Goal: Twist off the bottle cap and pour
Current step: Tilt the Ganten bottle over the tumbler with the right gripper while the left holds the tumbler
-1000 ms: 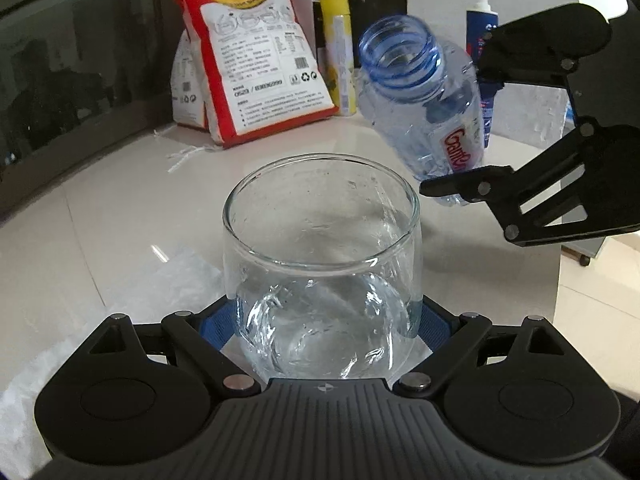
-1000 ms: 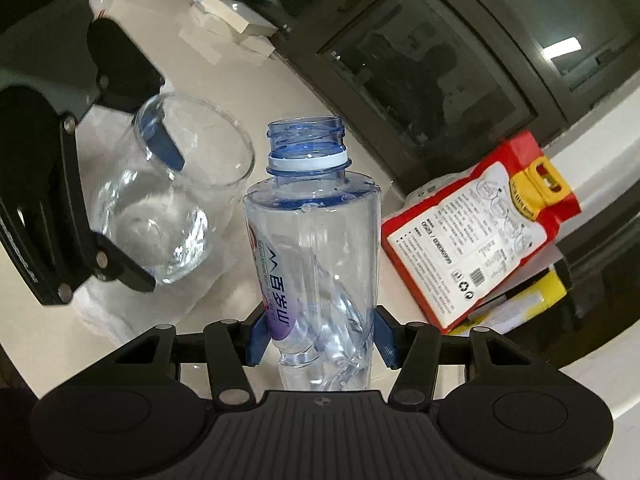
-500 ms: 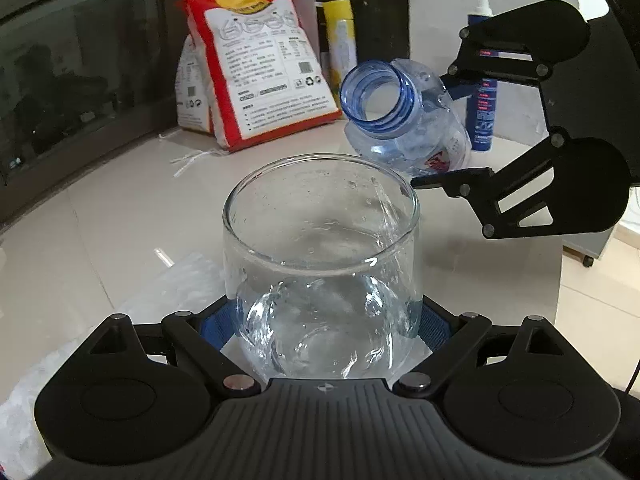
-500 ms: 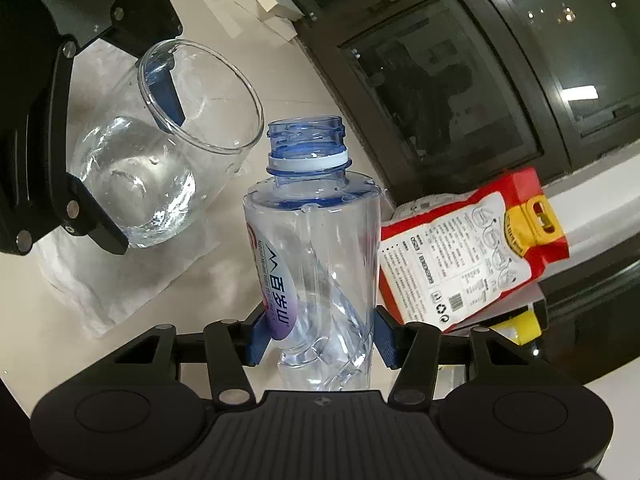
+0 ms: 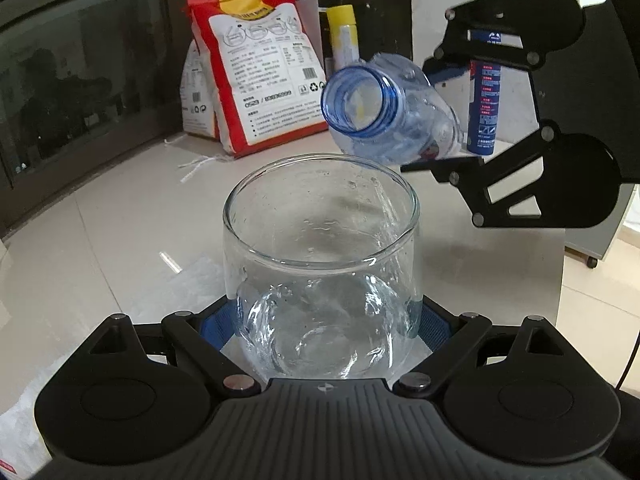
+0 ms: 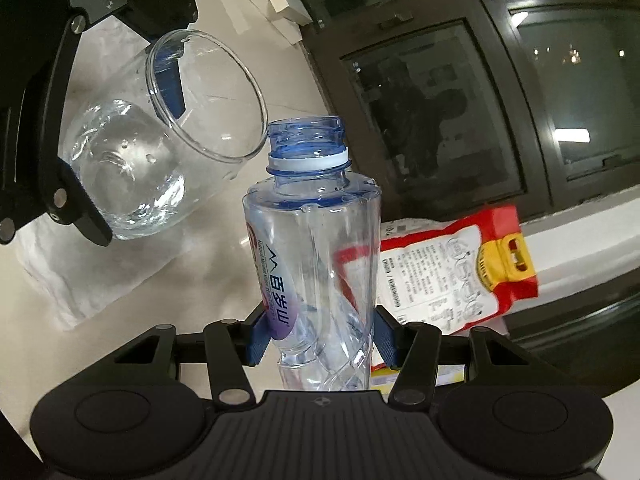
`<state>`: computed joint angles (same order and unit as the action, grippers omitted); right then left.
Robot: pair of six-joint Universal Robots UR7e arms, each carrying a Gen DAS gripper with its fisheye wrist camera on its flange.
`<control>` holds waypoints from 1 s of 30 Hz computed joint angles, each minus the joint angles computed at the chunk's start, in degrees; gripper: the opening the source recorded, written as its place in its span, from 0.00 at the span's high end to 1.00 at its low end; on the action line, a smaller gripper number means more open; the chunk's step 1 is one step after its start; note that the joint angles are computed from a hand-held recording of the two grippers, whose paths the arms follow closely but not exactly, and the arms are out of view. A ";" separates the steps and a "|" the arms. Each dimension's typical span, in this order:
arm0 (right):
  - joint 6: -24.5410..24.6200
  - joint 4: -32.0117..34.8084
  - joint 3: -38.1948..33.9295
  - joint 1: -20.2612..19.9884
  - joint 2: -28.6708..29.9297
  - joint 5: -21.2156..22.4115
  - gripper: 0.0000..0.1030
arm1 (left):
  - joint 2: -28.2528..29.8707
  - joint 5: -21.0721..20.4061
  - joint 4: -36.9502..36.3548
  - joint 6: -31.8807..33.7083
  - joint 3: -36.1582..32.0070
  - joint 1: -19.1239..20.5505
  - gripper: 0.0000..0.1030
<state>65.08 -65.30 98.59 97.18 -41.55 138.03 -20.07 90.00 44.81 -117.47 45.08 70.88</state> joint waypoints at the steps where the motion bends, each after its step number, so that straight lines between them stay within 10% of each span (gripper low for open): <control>1: -0.40 -0.28 -0.01 0.03 0.03 -0.02 0.46 | 0.08 0.00 0.03 -0.04 -0.11 -0.02 0.11; 30: -11.76 -14.74 3.32 3.12 4.96 2.22 0.46 | 0.75 -0.53 0.52 -1.17 -1.03 -0.38 0.11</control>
